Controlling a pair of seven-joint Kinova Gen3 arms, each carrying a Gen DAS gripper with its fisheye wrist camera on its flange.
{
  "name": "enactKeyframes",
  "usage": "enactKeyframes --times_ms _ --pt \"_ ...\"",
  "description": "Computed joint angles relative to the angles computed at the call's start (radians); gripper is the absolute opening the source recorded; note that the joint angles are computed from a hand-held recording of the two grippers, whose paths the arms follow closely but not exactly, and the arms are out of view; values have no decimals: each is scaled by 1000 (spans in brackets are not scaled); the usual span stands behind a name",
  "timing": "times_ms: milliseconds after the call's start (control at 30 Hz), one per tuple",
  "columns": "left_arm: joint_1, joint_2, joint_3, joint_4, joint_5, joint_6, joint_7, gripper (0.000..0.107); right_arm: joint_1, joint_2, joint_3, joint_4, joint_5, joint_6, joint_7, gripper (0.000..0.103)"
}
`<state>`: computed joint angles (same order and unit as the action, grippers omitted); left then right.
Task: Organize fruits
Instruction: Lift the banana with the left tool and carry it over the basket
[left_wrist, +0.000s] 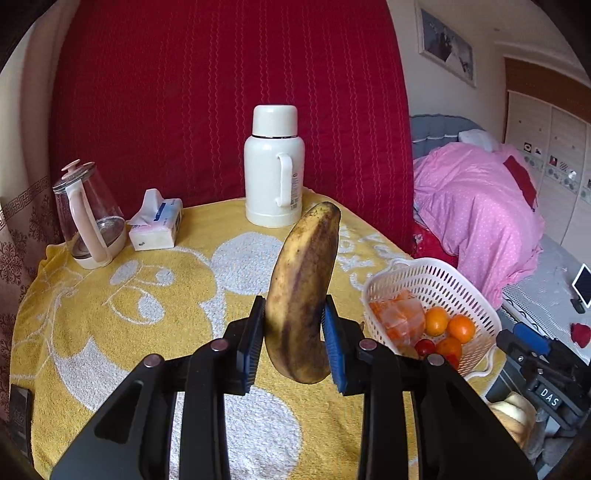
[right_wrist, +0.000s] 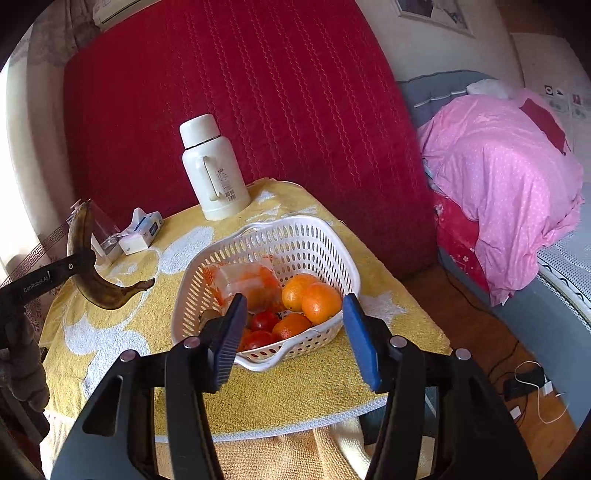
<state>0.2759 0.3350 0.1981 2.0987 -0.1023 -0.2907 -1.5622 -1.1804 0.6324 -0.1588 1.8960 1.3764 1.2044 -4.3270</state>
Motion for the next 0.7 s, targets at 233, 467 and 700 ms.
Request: enactKeyframes --times_ms 233,467,700 --pt "108 21 -8 -54 37 42 -41 31 0 -5 -5 55 13 16 -83 66" --pt "164 58 14 -112 60 97 -72 31 14 -24 -27 113 18 30 -188 66" --pt "131 117 103 -170 15 167 -62 31 36 -27 -43 133 31 21 -212 66"
